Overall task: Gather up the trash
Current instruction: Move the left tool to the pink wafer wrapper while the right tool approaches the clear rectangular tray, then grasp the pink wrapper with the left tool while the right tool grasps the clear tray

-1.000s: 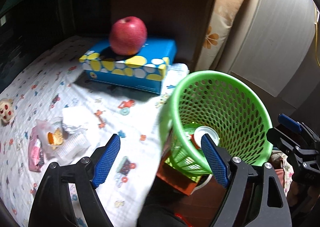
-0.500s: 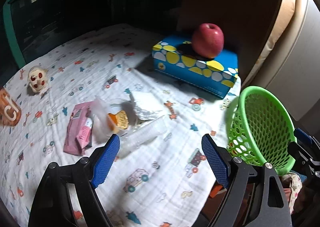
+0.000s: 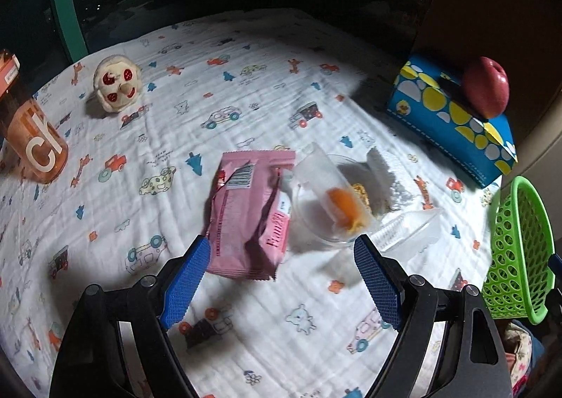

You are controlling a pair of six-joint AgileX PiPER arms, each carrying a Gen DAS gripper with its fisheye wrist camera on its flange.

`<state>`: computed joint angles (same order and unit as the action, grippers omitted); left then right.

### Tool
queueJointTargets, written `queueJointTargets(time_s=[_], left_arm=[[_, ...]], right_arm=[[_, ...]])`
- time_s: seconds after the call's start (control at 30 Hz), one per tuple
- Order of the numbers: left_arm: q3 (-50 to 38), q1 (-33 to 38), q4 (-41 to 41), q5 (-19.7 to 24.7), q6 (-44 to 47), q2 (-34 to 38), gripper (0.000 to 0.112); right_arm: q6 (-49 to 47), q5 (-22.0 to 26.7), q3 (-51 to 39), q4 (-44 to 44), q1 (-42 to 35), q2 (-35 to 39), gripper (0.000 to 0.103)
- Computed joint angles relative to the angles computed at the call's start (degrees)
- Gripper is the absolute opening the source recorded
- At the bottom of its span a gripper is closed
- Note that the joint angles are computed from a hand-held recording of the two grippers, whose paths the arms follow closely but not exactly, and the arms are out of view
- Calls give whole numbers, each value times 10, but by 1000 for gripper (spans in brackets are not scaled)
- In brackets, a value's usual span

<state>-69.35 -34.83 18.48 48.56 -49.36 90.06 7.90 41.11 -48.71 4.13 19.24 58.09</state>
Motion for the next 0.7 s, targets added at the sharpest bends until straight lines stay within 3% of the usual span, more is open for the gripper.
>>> queueJointTargets(time_s=[0.37, 0.7], left_arm=[[-5, 72, -66, -41, 120, 55, 87], [1, 118, -142, -82, 187, 83, 87]], right_arm=[[62, -40, -26, -40, 89, 87, 95], [52, -65, -49, -27, 111, 151, 95]])
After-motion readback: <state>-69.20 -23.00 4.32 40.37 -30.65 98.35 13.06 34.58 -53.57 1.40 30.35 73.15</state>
